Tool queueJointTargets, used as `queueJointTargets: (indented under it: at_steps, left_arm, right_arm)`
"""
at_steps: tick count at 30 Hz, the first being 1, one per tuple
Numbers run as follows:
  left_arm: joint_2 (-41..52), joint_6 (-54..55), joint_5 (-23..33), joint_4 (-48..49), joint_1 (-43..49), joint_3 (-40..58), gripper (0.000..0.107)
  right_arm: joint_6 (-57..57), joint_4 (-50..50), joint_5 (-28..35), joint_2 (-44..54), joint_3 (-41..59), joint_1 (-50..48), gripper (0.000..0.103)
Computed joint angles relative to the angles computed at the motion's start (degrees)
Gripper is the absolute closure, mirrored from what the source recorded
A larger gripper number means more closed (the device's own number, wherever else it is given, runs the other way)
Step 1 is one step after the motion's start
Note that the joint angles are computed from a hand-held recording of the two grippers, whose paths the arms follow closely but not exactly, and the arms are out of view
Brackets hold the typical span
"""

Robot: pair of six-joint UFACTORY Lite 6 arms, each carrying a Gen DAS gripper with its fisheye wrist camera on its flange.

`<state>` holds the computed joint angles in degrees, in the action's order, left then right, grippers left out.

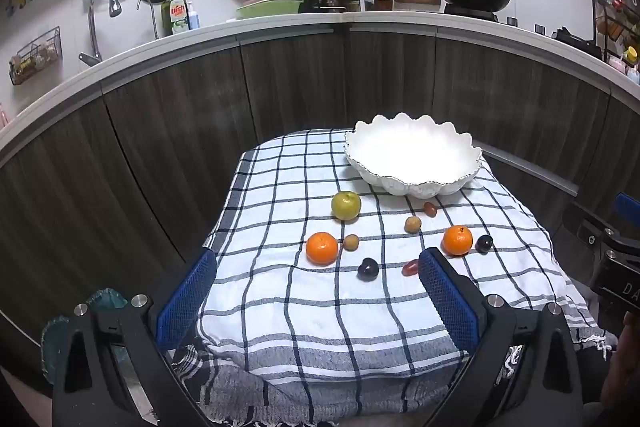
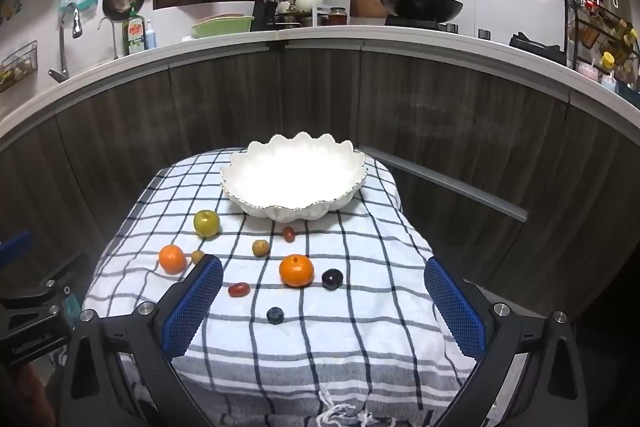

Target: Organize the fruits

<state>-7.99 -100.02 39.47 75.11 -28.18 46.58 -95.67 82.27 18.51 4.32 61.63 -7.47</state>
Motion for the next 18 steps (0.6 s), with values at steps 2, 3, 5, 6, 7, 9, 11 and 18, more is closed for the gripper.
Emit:
queueJointTargets:
  at_steps: [2, 3, 5, 6, 7, 9, 11, 18]
  left_arm:
    - [-0.09, 0.18, -0.12, 0.09, 0.00, -0.07, 0.004]
    - [-0.30, -0.09, -0.47, 0.45, 0.04, -0.26, 0.004]
    - [-1.32, -0.09, -0.39, 0.79, 0.05, -1.15, 0.004]
    - [-1.49, -0.17, -0.54, 0.91, 0.12, -1.29, 0.004]
    - [-1.68, -0.31, -0.79, 1.11, 0.29, -1.50, 0.004]
    - [-1.82, -0.51, 0.01, 1.07, -0.47, -1.27, 0.004]
    - [-2.39, -0.17, -0.20, 0.84, -0.29, -1.42, 0.004]
    - [-3.44, 0.19, -0.24, -0.02, -0.14, -1.97, 0.004]
  right_arm:
    - [0.33, 0.12, 0.72, -0.30, -0.24, -0.21, 0.001]
    - [-0.01, 0.41, 0.47, -0.57, -0.48, -0.12, 0.001]
    - [-0.24, 0.57, 0.33, -0.92, -0.83, -0.04, 0.001]
    - [-0.08, 0.42, 0.37, -1.04, -0.91, -0.04, 0.001]
    - [0.02, 0.39, 0.41, -1.09, -0.94, -0.08, 0.001]
    - [1.24, -0.61, 0.17, -0.85, -0.39, 0.03, 0.001]
    - [2.74, -2.09, 0.34, -1.41, -0.21, -0.03, 0.001]
    - [-0.09, 0.37, 0.24, -2.05, -0.92, 0.09, 0.001]
